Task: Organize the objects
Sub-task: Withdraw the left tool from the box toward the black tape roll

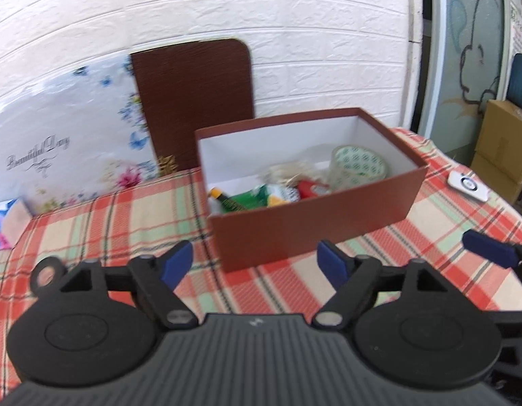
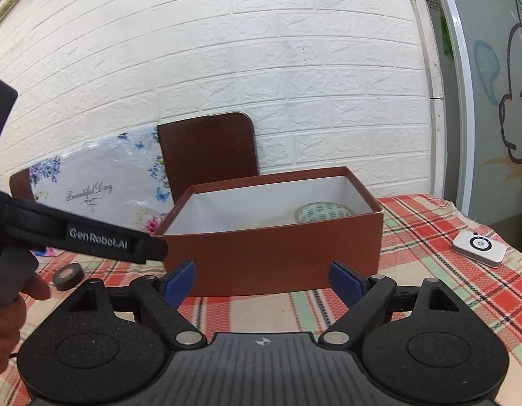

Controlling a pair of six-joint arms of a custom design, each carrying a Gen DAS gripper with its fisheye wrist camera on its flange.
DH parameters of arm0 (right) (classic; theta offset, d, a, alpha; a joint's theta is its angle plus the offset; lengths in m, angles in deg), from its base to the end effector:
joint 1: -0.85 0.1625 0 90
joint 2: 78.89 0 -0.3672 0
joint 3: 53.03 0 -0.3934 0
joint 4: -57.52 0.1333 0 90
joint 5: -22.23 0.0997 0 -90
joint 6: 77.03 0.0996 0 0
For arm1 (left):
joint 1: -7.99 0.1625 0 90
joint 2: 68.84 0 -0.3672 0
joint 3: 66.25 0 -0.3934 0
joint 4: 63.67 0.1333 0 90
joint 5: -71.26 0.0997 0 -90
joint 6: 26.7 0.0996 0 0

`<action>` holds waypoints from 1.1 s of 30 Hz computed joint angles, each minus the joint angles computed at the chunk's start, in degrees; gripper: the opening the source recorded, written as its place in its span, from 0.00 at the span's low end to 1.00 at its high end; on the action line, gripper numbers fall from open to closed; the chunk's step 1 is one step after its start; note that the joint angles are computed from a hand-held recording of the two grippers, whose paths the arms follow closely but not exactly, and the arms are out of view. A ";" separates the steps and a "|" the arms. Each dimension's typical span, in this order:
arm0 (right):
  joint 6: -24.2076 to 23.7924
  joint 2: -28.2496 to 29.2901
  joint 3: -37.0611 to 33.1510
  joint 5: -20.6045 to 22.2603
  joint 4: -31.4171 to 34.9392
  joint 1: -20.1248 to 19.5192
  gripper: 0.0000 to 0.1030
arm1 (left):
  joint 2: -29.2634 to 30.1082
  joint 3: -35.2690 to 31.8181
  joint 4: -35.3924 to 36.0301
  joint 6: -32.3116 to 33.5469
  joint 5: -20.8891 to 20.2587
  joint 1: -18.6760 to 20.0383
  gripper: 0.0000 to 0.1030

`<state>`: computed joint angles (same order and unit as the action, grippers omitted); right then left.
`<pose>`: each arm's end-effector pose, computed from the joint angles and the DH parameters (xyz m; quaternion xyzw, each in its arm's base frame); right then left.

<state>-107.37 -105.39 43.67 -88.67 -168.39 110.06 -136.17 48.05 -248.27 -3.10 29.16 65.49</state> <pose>0.2857 -0.5228 0.0088 0.2568 -0.7913 0.5162 0.2034 -0.1081 -0.5554 0.2424 0.2485 0.8150 -0.3967 0.3416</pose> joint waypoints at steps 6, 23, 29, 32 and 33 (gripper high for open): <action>0.57 -0.02 0.99 -0.10 1.07 1.40 0.83 | -2.05 2.27 0.63 -3.02 3.22 0.45 0.99; 3.96 0.59 0.81 -2.03 4.89 2.55 0.86 | -2.41 2.95 1.51 -6.12 7.79 1.41 1.00; 4.49 0.76 0.59 -2.36 5.64 2.48 0.88 | -1.92 2.87 0.24 -6.17 8.32 1.72 1.00; 4.40 1.01 0.36 -2.59 5.88 2.50 0.88 | -0.80 2.78 -3.26 -4.11 8.83 1.83 1.00; 4.37 1.06 0.32 -2.67 5.96 2.53 0.88 | -0.57 2.70 -3.82 -3.58 8.98 1.88 1.00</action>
<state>-103.00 -104.32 43.98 -91.34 -162.43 112.59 -136.74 50.75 -252.09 -6.69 38.15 67.37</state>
